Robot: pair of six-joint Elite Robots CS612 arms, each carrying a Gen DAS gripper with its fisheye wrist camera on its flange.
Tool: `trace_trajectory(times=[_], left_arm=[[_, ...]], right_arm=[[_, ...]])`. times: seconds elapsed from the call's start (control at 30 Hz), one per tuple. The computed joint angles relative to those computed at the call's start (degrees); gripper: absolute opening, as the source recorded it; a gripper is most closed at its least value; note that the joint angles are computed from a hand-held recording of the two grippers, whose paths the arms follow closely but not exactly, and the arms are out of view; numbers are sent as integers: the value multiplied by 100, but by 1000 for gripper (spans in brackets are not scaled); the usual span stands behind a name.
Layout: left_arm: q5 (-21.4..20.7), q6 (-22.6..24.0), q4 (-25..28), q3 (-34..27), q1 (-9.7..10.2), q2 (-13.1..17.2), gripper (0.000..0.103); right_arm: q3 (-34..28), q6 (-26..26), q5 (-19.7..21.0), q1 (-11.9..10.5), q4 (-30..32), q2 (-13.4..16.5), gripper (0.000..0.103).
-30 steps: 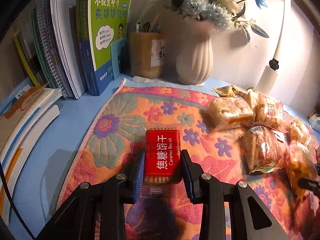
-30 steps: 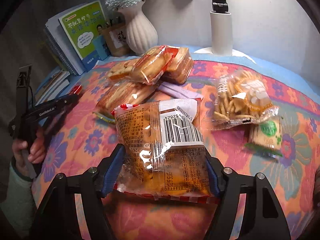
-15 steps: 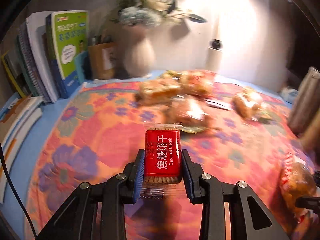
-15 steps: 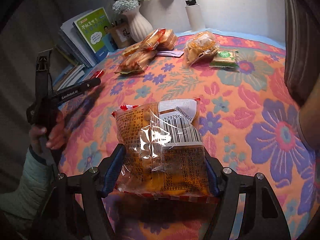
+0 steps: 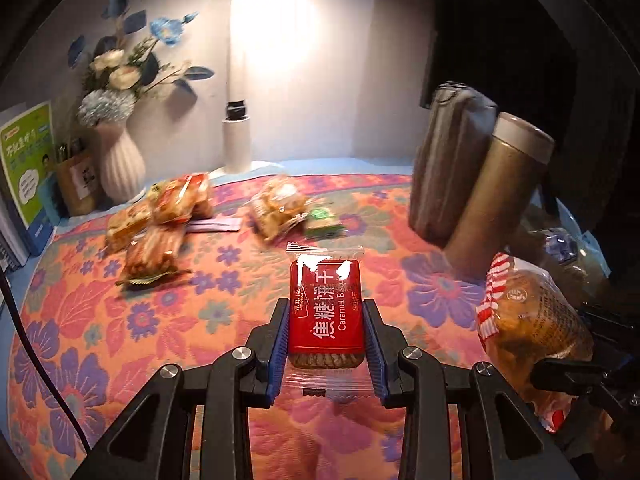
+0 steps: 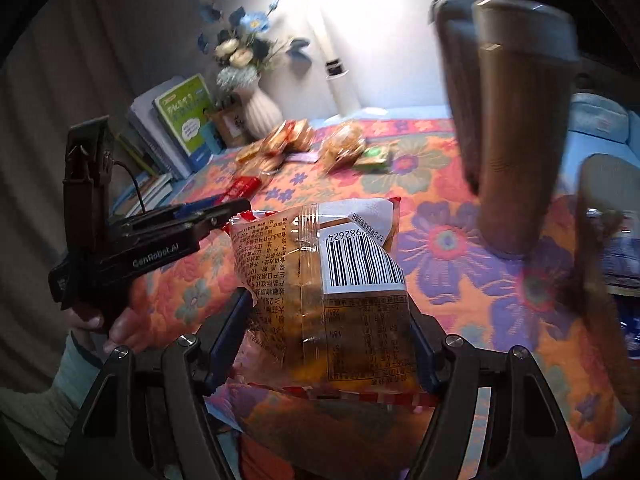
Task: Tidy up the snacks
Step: 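Carry both packs to the glass plate and open both grippers over it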
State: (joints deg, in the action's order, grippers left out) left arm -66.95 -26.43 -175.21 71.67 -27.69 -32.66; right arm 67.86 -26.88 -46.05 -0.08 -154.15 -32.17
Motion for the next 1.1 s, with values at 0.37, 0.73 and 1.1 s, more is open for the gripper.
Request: trace_trajectory(times=[0.37, 0.73, 1.1], left_arm=[[-972, 1037, 219, -1313, -384, 474, 33], [-1752, 1390, 1235, -3288, -549, 1422, 33], [-2076, 1750, 2534, -5687, -604, 2613, 42]], right_arm=[[121, 1814, -618, -565, -2042, -48, 70], [-1028, 2692, -1467, -812, -1769, 546, 70], [-2284, 2962, -1703, -834, -832, 1160, 73]])
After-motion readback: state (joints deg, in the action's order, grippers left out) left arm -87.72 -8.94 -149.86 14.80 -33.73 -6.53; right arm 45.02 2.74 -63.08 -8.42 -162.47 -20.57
